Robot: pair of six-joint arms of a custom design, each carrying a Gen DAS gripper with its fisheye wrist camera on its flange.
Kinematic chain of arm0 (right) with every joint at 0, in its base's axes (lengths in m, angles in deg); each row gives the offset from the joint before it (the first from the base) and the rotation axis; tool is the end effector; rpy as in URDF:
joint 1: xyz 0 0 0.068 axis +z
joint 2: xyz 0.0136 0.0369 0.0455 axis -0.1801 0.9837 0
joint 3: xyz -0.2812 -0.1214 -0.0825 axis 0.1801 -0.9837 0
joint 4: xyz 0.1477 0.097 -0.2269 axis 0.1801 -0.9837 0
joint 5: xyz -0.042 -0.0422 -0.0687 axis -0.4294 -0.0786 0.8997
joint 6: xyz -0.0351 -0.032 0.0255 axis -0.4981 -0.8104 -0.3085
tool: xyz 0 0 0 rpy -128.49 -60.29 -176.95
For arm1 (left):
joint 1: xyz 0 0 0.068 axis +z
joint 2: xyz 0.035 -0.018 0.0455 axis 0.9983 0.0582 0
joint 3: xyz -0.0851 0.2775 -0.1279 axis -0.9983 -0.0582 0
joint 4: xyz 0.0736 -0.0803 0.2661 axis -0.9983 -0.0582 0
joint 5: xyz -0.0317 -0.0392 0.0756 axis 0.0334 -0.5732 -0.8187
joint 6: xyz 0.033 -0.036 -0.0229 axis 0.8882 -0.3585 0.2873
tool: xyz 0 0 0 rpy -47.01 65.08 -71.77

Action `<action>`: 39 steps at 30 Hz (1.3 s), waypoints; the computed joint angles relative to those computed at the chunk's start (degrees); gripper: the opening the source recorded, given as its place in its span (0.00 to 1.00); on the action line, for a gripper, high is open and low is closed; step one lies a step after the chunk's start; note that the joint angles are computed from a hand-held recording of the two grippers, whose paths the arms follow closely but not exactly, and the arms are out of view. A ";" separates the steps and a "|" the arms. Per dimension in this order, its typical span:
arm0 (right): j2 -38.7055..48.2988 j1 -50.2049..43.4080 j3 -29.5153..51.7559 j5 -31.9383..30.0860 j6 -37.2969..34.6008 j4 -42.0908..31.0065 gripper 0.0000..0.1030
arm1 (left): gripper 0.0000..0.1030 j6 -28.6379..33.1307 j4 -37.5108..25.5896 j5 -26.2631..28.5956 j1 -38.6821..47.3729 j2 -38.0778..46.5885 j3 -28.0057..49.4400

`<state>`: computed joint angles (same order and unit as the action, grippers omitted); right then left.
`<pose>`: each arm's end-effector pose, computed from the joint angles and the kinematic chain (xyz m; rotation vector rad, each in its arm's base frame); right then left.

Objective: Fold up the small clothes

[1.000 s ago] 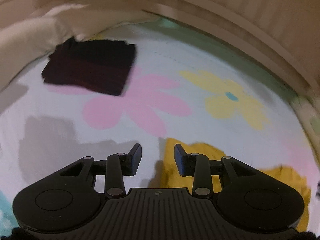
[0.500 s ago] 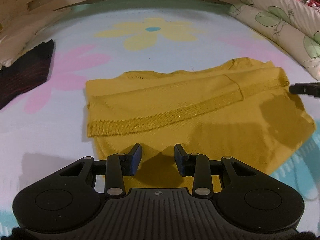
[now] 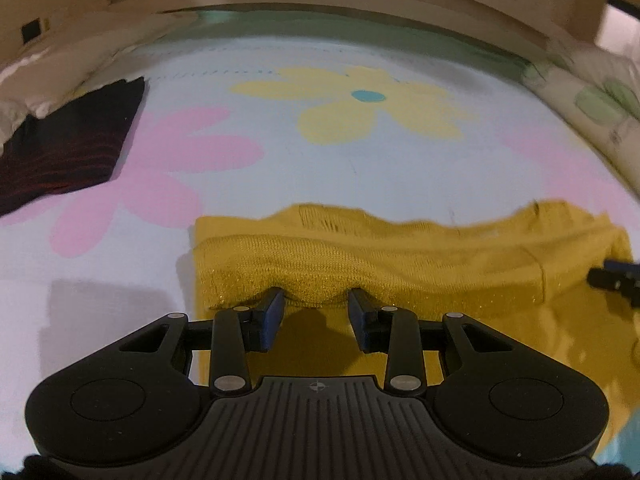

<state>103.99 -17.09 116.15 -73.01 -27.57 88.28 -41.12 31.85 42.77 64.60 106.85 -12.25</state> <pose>0.2814 -0.0164 0.1506 -0.5201 2.3385 0.3786 0.2235 -0.0793 0.1319 -0.2639 2.4119 -0.0237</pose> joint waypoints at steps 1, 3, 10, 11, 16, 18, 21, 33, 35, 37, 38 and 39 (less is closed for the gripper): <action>0.62 0.50 0.23 0.44 1.30 1.11 0.56 | 0.33 -0.09 0.69 0.82 0.99 0.67 0.37; 1.84 1.29 0.98 1.06 3.06 2.47 0.55 | 0.33 0.41 1.53 1.72 2.51 1.85 1.00; 4.89 2.23 3.29 1.77 8.15 5.79 0.55 | 0.34 0.09 4.14 4.68 6.83 3.86 1.44; 5.22 2.25 3.63 1.89 8.65 5.89 0.55 | 0.34 0.12 4.04 4.92 7.15 3.95 1.62; 6.77 2.01 4.79 2.92 11.00 7.02 0.56 | 0.33 0.97 3.15 4.85 8.32 4.42 3.09; 6.69 1.90 4.98 3.96 11.87 7.66 0.56 | 0.33 0.23 2.11 1.94 8.19 3.46 3.53; 5.52 1.03 4.57 4.15 13.86 9.88 0.56 | 0.34 -2.49 1.16 1.68 9.33 0.97 3.18; 2.90 -1.14 9.03 -11.67 -0.52 -5.58 0.56 | 0.34 -0.25 -10.12 3.20 4.50 0.12 7.60; 3.51 0.38 10.95 -13.99 -5.88 -12.34 0.56 | 0.34 -0.44 -11.13 2.89 3.19 0.92 8.37; 4.60 2.53 12.82 -14.35 -9.19 -18.25 0.56 | 0.34 -0.31 -11.39 2.98 2.25 1.79 8.71; 4.93 3.53 13.06 -13.97 -9.89 -19.25 0.56 | 0.34 -0.04 -11.30 3.12 2.26 2.21 8.74; 4.76 4.67 12.51 -12.98 -10.18 -18.98 0.57 | 0.34 -0.14 -11.35 2.95 1.91 2.57 8.75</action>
<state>108.76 -12.42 128.67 -85.99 -37.75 69.31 -41.26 20.50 45.72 66.51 109.42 -3.51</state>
